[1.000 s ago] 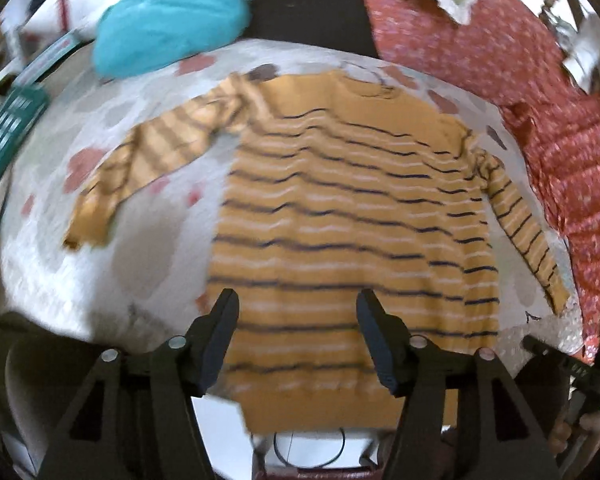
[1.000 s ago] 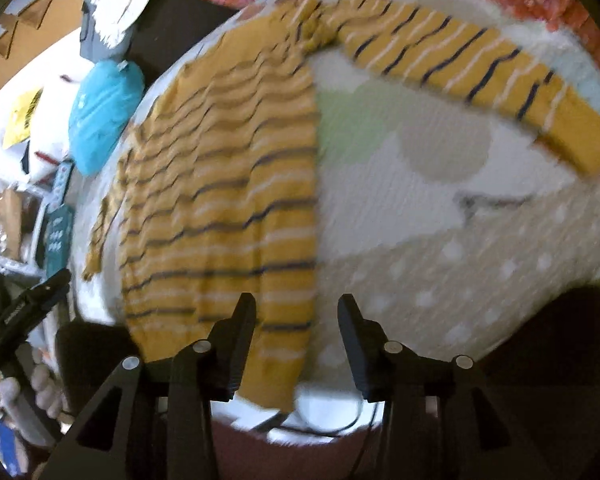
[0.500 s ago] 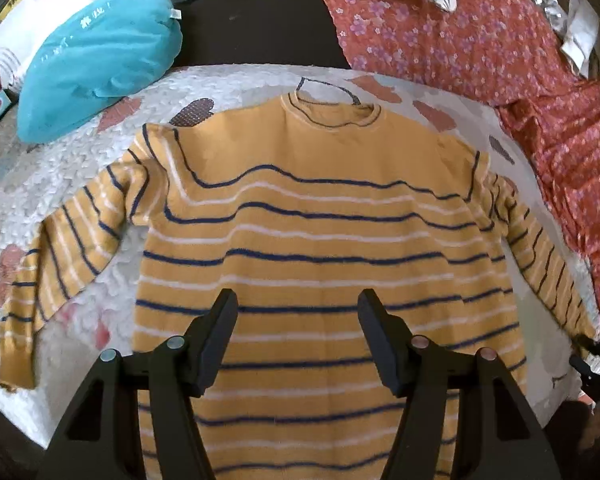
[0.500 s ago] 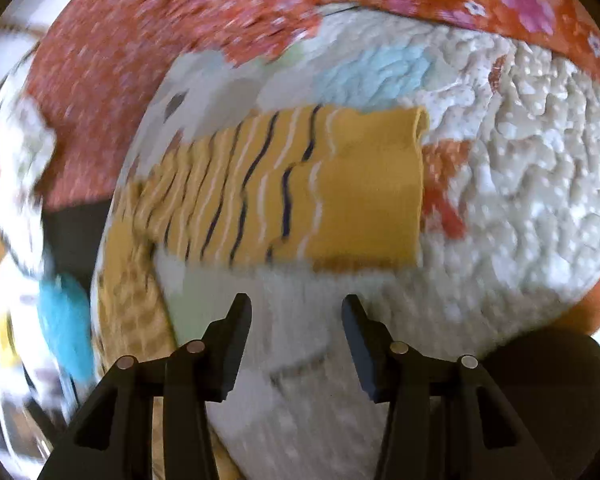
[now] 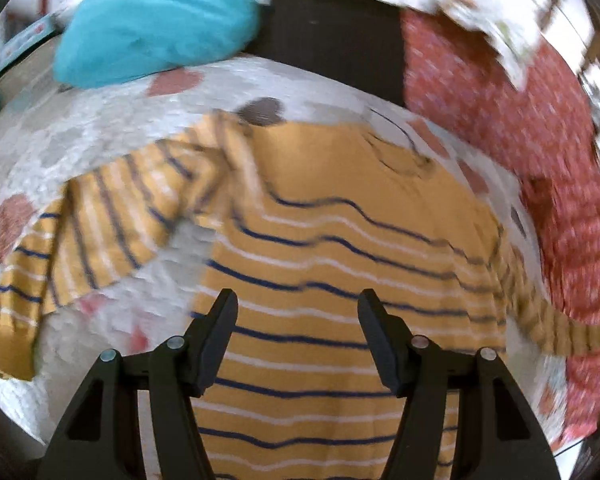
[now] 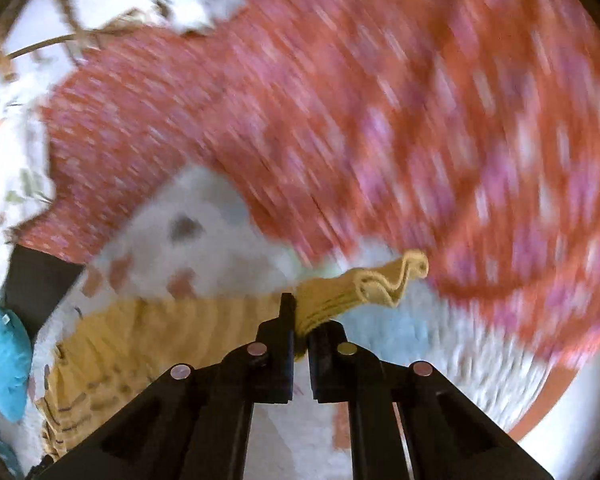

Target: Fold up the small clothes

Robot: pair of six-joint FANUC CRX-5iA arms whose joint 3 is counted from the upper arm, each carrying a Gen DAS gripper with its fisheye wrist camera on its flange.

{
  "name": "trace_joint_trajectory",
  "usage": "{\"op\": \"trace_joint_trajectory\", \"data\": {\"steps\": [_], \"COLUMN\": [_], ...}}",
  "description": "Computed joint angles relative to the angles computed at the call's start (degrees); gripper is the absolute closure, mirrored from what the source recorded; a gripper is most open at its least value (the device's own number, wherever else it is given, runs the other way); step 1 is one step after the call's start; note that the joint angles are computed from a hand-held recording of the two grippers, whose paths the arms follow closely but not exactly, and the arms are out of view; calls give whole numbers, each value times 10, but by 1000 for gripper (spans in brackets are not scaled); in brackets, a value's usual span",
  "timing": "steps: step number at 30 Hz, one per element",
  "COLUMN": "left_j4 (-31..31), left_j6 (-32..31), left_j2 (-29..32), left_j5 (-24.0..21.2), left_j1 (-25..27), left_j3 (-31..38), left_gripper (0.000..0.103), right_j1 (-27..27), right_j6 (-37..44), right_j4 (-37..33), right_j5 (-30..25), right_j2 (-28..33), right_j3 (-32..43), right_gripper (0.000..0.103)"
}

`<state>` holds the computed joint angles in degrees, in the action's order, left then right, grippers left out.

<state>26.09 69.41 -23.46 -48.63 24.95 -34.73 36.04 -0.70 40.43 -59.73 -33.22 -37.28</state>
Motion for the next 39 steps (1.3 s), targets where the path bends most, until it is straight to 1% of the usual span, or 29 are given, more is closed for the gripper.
{"op": "trace_joint_trajectory", "data": {"steps": [2, 4, 6, 9, 10, 12, 14, 16, 17, 20, 21, 25, 26, 29, 31, 32, 33, 36, 39], "left_j4": [17, 38, 62, 83, 85, 91, 103, 110, 111, 115, 115, 121, 121, 122, 122, 121, 121, 108, 61], "left_j6": [7, 11, 8, 13, 15, 18, 12, 8, 7, 8, 8, 14, 17, 22, 22, 24, 26, 48, 107], "left_j2": [3, 4, 6, 7, 9, 14, 22, 27, 30, 37, 41, 54, 55, 58, 57, 57, 57, 43, 11], "left_j5": [-13, -23, -33, -38, -38, -43, -51, -56, -57, -62, -65, -74, -74, -75, -77, -78, -78, -65, -38], "left_j1": [37, 74, 106, 146, 153, 167, 176, 180, 181, 186, 189, 196, 197, 199, 204, 209, 214, 248, 308], "left_j3": [1, -1, -5, -8, -8, -7, -7, -6, -4, 1, 3, 9, 10, 13, 13, 13, 14, 13, 13], "left_gripper": [42, 42, 42, 41, 41, 41, 41, 41, 41, 41, 41, 41, 41, 41, 41, 41, 41, 41, 41], "right_j1": [9, 13, 25, 56, 66, 91, 110, 125, 136, 153, 157, 166, 169, 165, 163, 161, 160, 156, 168], "right_j6": [13, 38, 75, 137, 157, 212, 282, 337, 372, 434, 444, 483, 496, 533, 566, 593, 607, 647, 675], "right_j4": [37, 42, 28, -16, -37, -103, -188, -241, -271, -328, -338, -370, -377, -410, -435, -462, -478, -538, -558], "right_j5": [8, 34, 67, 115, 130, 159, 177, 180, 174, 164, 160, 156, 147, 116, 93, 89, 89, 85, 75], "right_j2": [29, 60, 104, 177, 200, 251, 317, 367, 401, 463, 480, 523, 532, 549, 561, 561, 559, 553, 549], "right_j3": [39, 76, 121, 184, 202, 248, 310, 356, 391, 451, 466, 507, 517, 545, 565, 568, 571, 584, 603], "right_gripper": [97, 97, 97, 97, 97, 97, 97, 97, 97, 97, 97, 97, 97, 92, 80, 67, 60, 60, 60]}}
